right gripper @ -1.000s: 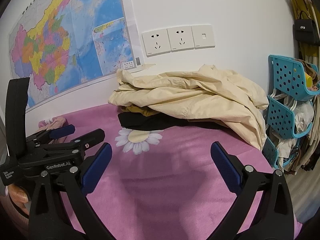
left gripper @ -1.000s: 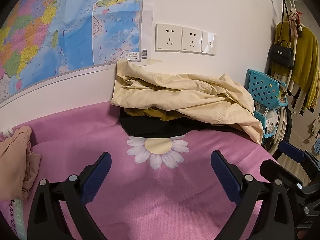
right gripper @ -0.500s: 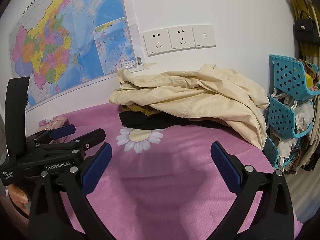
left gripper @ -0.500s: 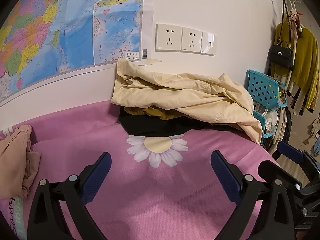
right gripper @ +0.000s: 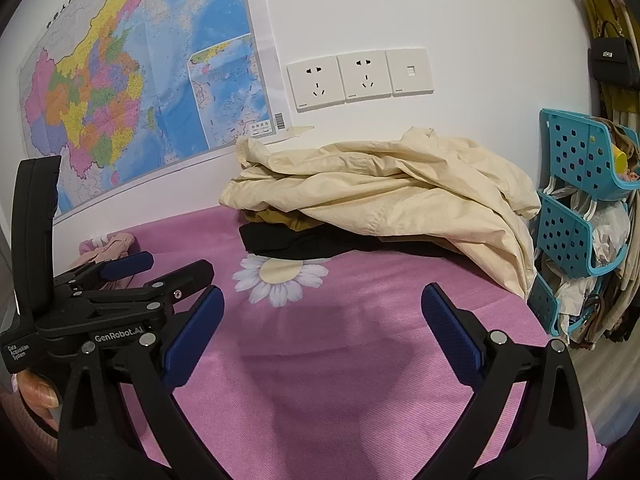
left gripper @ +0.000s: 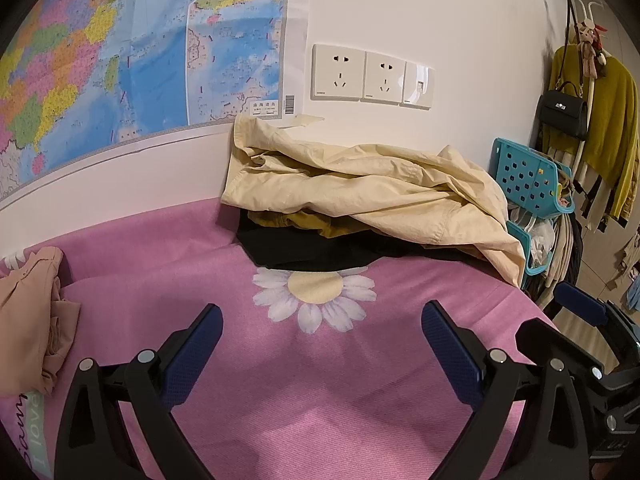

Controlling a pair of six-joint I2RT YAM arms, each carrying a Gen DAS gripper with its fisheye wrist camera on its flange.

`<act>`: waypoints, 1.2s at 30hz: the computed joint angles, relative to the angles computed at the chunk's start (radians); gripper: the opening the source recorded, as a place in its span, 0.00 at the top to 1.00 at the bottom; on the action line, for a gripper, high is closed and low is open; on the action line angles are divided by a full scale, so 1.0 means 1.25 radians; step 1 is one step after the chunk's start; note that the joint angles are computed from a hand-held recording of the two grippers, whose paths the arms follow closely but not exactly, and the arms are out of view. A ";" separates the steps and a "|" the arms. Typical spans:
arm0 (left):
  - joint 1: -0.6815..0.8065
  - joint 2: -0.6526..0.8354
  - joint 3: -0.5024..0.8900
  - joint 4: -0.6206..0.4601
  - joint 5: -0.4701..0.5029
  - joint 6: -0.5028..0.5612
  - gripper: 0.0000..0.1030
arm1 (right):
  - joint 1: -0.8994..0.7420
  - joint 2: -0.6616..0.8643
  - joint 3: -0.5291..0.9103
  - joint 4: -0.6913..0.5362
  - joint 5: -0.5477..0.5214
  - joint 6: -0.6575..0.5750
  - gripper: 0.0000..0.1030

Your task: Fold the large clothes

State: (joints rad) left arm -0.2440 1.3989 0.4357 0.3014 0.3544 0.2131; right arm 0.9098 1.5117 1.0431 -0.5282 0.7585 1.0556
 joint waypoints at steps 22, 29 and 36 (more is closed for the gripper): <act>-0.007 0.051 0.038 -0.007 -0.010 -0.005 0.07 | -0.027 0.009 0.006 0.021 -0.021 -0.040 0.06; -0.013 0.074 0.055 -0.006 -0.017 -0.001 0.07 | -0.046 0.018 0.015 0.034 -0.032 -0.082 0.05; -0.012 0.151 0.122 -0.024 -0.024 -0.004 0.07 | -0.112 0.035 0.018 0.102 -0.083 -0.194 0.06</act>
